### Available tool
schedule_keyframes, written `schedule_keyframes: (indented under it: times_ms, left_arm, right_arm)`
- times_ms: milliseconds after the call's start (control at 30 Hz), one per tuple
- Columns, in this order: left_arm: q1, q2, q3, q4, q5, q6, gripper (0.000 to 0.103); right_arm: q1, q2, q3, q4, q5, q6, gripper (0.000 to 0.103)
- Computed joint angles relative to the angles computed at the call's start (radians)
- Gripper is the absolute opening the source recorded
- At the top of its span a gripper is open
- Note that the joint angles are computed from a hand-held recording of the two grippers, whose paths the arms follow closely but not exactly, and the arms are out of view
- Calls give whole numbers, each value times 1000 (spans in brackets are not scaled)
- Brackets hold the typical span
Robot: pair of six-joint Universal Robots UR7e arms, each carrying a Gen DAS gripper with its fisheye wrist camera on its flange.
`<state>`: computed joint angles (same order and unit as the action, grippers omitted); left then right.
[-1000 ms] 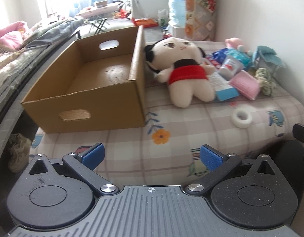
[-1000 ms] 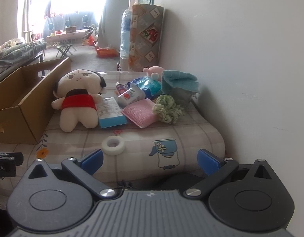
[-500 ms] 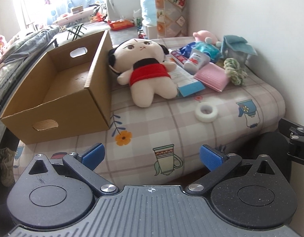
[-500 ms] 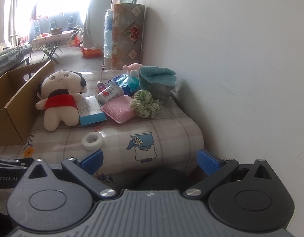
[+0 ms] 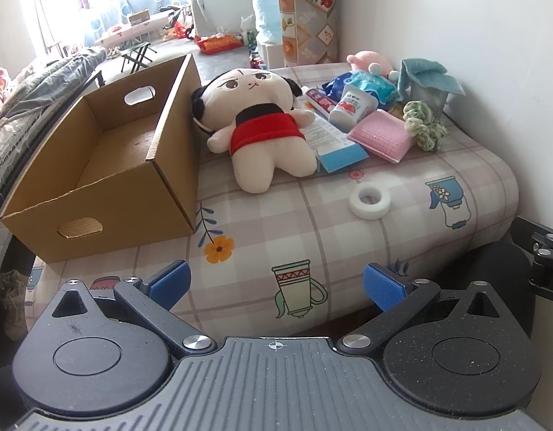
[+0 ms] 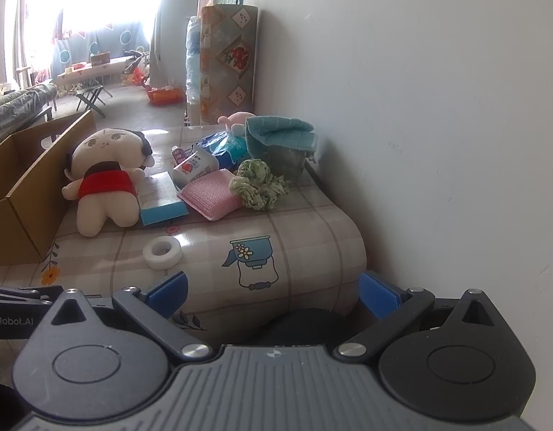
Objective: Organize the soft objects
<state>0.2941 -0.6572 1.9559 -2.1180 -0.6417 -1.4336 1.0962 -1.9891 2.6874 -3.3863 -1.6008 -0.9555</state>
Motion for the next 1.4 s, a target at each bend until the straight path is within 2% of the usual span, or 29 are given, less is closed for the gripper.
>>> schedule_keyframes:
  times_ms: [1400]
  left_arm:
    - [2, 6, -11, 26, 3, -27, 103]
  right_arm:
    - [13, 20, 1, -13, -4, -26, 103]
